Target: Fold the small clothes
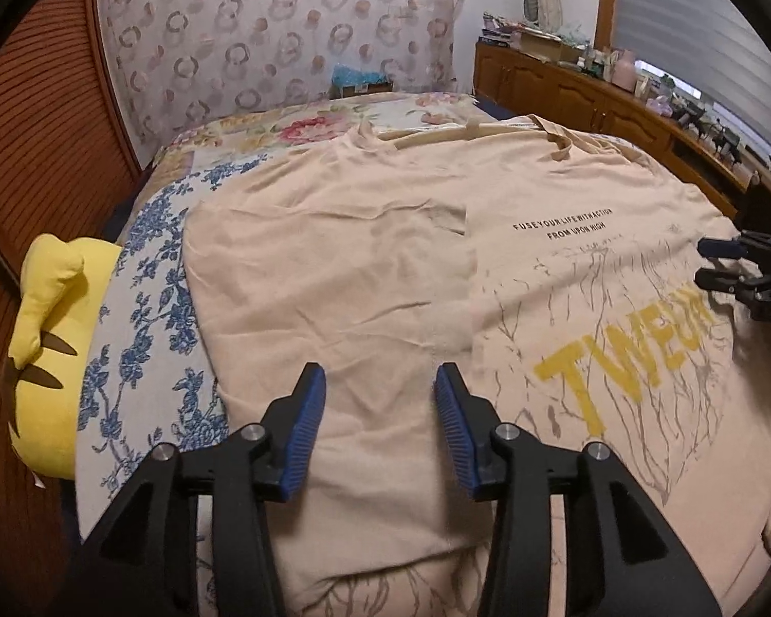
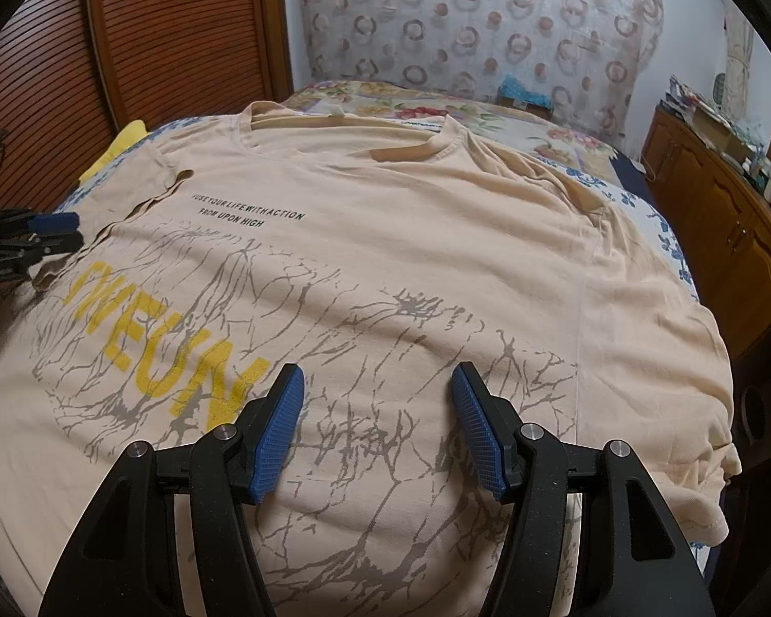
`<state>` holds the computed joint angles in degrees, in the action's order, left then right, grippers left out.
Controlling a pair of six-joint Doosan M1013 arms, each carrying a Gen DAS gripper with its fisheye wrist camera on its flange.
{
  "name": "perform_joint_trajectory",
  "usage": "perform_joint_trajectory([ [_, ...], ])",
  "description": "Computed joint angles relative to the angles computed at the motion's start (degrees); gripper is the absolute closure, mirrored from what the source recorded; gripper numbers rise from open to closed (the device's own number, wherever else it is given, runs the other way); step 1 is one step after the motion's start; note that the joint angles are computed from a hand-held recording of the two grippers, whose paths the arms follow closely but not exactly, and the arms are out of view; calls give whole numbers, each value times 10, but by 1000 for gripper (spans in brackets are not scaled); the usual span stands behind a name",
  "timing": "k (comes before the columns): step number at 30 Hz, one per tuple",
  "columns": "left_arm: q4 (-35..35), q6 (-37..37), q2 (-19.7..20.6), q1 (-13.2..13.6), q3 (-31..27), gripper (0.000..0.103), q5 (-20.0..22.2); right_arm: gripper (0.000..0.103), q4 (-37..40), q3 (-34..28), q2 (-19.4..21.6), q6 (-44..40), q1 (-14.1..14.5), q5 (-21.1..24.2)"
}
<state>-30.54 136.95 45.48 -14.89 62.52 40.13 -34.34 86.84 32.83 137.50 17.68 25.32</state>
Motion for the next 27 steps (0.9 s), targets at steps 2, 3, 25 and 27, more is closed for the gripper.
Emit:
perform_joint_trajectory([
  [2,-9,2,3,2,-6,50,10,42,0,0,0,0,0,0],
  [3,-18,12,6,3,-10,47,22,41,-1,0,0,1,0,0],
  [25,4,34,7,-8,-13,13,36,17,-24,11,-8,25,1,17],
  [27,6,31,8,-8,-13,13,35,18,-83,36,-25,102,0,5],
])
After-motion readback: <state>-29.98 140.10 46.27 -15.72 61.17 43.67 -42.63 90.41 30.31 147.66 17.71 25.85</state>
